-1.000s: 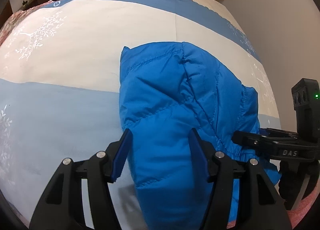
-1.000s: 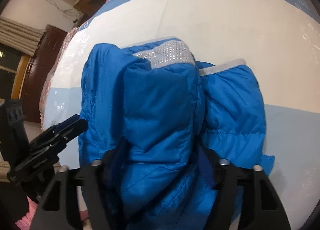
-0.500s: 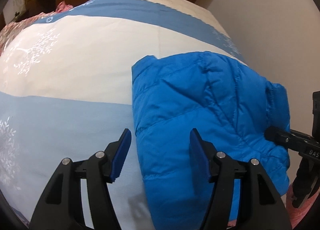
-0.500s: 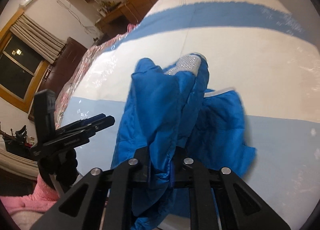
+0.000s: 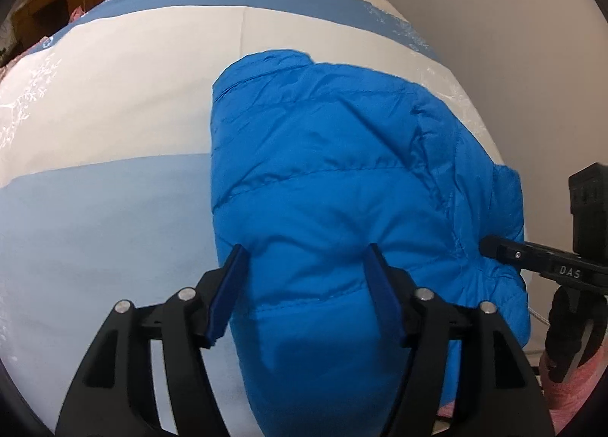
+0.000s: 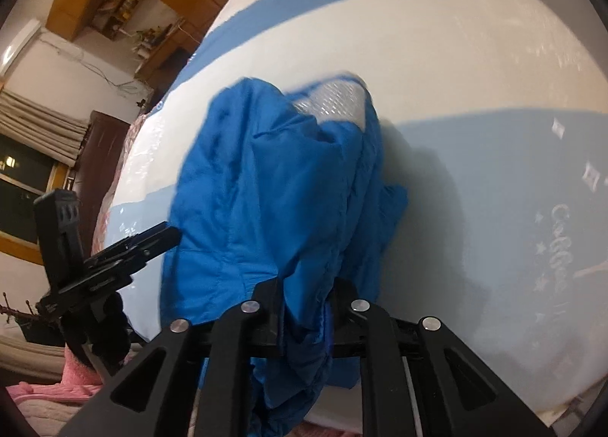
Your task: Fold large clothes
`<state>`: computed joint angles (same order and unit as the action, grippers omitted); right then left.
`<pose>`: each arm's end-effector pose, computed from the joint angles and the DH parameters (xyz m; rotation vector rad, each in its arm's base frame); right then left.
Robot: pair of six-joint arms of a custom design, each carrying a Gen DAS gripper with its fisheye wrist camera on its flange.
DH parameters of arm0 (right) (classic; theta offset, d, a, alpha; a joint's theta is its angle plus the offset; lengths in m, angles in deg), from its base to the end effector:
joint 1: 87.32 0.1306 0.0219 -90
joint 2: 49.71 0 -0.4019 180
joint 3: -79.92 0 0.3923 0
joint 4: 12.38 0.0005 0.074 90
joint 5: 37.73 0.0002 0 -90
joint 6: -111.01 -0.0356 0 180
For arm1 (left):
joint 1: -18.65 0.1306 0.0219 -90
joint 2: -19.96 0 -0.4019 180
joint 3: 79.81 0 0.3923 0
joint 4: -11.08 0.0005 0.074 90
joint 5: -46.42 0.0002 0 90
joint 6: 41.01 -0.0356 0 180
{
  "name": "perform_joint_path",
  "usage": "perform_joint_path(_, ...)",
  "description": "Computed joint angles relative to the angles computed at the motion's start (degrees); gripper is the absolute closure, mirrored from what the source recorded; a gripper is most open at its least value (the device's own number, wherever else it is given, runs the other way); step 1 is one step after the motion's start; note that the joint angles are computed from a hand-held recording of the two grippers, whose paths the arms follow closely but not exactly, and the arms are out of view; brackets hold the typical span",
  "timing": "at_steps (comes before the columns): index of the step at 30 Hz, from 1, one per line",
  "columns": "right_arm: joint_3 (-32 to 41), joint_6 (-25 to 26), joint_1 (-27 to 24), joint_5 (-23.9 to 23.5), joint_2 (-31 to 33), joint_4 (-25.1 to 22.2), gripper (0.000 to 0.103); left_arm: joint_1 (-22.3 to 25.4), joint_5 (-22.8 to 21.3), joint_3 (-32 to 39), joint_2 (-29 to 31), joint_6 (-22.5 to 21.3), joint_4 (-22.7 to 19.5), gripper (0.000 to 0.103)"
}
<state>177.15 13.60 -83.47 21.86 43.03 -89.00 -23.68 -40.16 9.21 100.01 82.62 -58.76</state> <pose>0.4619 0.0486 0.4630 -0.0324 2.7820 0.7947 0.2888 -0.2667 0.4918 0.2285 2.7237 -0.5013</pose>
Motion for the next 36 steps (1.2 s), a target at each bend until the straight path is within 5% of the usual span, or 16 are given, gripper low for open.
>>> perform_joint_path(5,-4.86,-3.80,-1.00,-5.73,1.06,6.03,0.083,-0.35,-1.39,-1.75,-0.45,0.17,1.32,0.034)
perform_joint_path(9,-3.94,-3.16,-1.65,-7.25,1.47,4.98,0.080,-1.07,-2.65,-0.28,0.48,1.19,0.13,0.034)
perform_joint_path(12,-2.36,-1.12,-1.65,-4.67,0.40,3.10,0.070,-1.59,-3.91,1.23,0.60,2.17,-1.47,0.036)
perform_joint_path(17,1.39,3.03,-0.11,3.48,-2.92,1.18,0.070,-2.98,-6.53,3.15,0.60,2.70,-3.67,0.036)
perform_joint_path(21,3.59,5.83,2.47,0.32,-4.41,0.44,0.070,-5.06,-8.74,3.78,-0.42,3.60,-4.99,0.036)
perform_joint_path(24,3.62,9.38,5.33,-3.69,-4.33,-2.05,0.073,-6.62,-10.86,4.08,-0.71,3.53,-6.16,0.035)
perform_joint_path(27,2.43,10.94,7.14,0.54,-3.79,-3.61,0.076,-6.87,-10.78,3.66,-0.82,3.69,-6.15,0.035)
perform_joint_path(36,-1.08,10.74,4.40,-1.27,-3.85,-5.86,0.089,-7.21,-9.37,1.56,-2.00,6.86,-6.84,0.035)
